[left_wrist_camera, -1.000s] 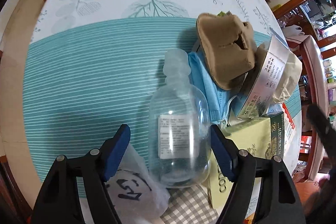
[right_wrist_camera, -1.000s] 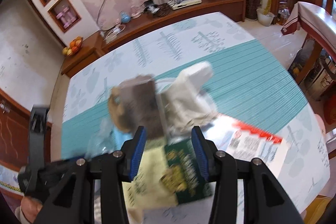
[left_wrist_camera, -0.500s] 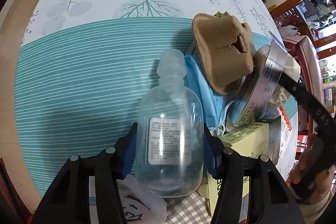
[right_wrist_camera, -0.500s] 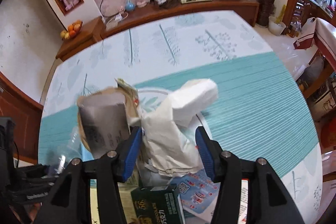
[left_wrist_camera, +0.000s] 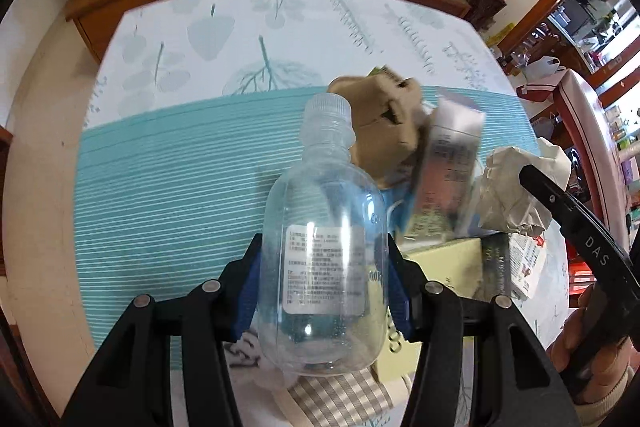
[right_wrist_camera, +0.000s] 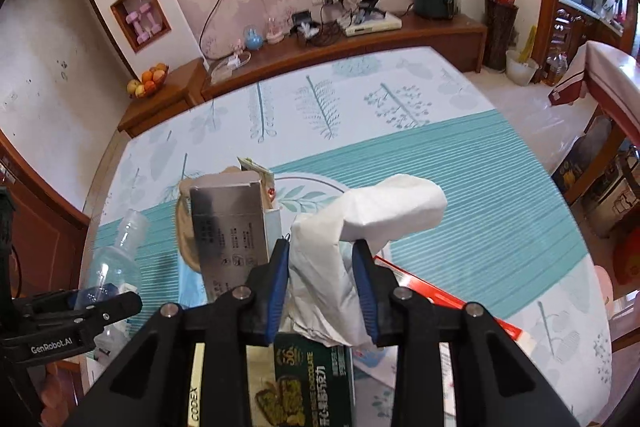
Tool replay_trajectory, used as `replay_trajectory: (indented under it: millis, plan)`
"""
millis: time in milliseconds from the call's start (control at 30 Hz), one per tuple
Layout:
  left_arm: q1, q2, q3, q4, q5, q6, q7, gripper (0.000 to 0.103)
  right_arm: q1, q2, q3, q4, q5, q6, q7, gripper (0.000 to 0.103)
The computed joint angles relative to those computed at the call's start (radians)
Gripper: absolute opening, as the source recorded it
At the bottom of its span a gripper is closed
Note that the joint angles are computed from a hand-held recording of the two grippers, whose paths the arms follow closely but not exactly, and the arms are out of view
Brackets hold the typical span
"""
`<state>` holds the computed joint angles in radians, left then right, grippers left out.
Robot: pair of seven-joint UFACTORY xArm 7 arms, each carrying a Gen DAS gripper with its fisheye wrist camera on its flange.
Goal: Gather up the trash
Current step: 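Lift the bottle and tissue and carry both toward the black bin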
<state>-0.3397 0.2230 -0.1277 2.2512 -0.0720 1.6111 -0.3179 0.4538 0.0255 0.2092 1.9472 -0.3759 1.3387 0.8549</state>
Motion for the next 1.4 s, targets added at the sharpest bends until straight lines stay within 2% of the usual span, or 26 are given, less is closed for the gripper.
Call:
replay_trajectory:
  millis: [300,467,633,767,867,1000,1167,1200,1267,1367,1400]
  plan:
    - [-0.062,-0.139,-0.029,-0.068,0.141,-0.047,-0.028,0.053,-0.027,-0.146,0.051,-0.090,-0.068,-0.079,0.059,0.032]
    - [-0.103,-0.212,-0.073,-0.082,0.221,-0.022,-0.089,0.053,-0.056,-0.223,0.094,-0.100,-0.039,-0.094,0.034,0.032]
    - [-0.154,-0.305,-0.164,-0.111,0.335,0.032,-0.205,0.053,-0.078,-0.341,0.125,-0.147,0.042,-0.095,-0.024,0.032]
    - [-0.187,-0.360,-0.281,-0.110,0.429,0.117,-0.339,0.053,-0.072,-0.454,0.127,-0.192,0.141,-0.066,-0.092,0.032]
    - [-0.210,-0.385,-0.402,-0.101,0.522,0.193,-0.445,0.053,-0.062,-0.548,0.124,-0.240,0.210,-0.046,-0.136,0.032]
    - [-0.237,-0.382,-0.604,-0.067,0.677,0.317,-0.599,0.053,-0.054,-0.655,0.133,-0.293,0.288,0.000,-0.180,0.032]
    - [-0.230,-0.376,-0.802,-0.068,0.784,0.412,-0.737,0.053,-0.071,-0.753,0.161,-0.338,0.357,0.069,-0.223,0.032]
    - [-0.227,-0.384,-0.821,-0.083,0.784,0.423,-0.756,0.053,-0.074,-0.774,0.165,-0.354,0.376,0.085,-0.224,0.032]
    - [-0.219,-0.418,-0.815,-0.131,0.736,0.420,-0.776,0.053,-0.085,-0.814,0.173,-0.391,0.413,0.107,-0.219,0.032]
    - [-0.253,-0.531,-0.680,-0.289,0.568,0.336,-0.804,0.053,-0.093,-0.894,0.179,-0.492,0.483,0.121,-0.200,0.032]
    - [-0.260,-0.561,-0.653,-0.337,0.530,0.312,-0.810,0.053,-0.099,-0.914,0.183,-0.519,0.503,0.123,-0.198,0.032]
